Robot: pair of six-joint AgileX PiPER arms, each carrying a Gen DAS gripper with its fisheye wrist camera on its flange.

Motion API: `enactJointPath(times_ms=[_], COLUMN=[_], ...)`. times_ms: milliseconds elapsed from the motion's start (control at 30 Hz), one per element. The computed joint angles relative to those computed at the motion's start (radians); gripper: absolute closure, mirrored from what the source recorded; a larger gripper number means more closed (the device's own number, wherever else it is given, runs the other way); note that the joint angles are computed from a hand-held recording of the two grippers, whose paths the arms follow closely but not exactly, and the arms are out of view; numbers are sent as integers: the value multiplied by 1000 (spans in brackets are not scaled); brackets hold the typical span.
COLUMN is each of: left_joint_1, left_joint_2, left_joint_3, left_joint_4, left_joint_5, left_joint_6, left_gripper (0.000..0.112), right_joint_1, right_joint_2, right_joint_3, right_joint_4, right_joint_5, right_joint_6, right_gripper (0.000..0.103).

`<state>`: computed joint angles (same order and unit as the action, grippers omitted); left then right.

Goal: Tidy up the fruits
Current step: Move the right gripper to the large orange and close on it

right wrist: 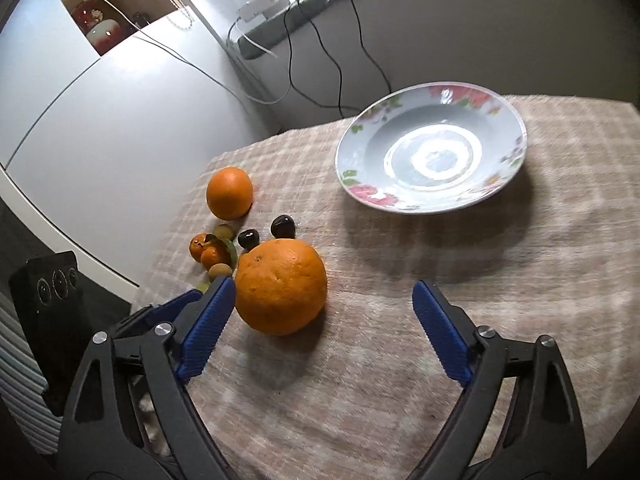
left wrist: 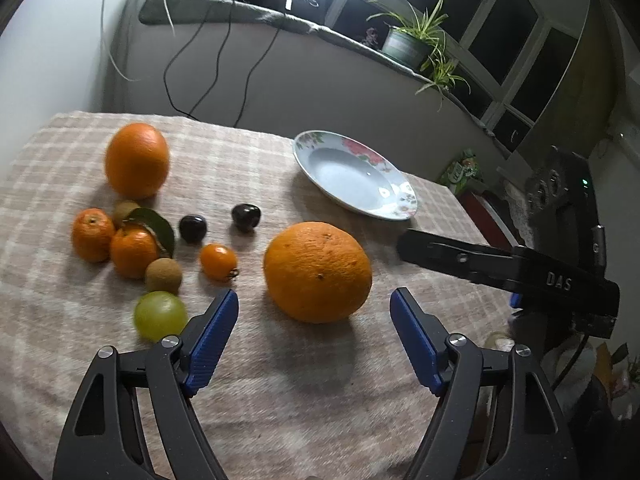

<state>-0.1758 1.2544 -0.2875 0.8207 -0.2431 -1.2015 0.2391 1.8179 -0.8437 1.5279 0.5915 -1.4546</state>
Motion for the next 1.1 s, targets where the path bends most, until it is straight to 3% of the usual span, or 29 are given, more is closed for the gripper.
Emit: enactJointPath(times_ms=[167,333,633,733,900,1100], left_joint_1=[30,38,16,7,-19,-30], left_joint_2=[66,121,164,168,172,170], left_joint_3=[-25,-54,-80,-80,-82,-84], left_joint_4=[89,124,34,-11,-113,-127], left_joint_5=[-50,-71,-52,-43,-19,-15], left_joint_6=[-67,-87,9,56,151,158], left_gripper=[36,40,47,48,48,48], right_joint_1=[-16,-17,-10,-14,4,9], right_joint_2=[100,161,239,253,238,220], right_joint_3=[-98,-166,-253,-271,-273,-256], right_joint_4=[-102,-158,-215,-220,-247,-246], right_joint_5=[99,168,241,285,263,240], right_joint_6=[125,204,261,270,278,261], right_gripper=[20,22,35,45,45,45])
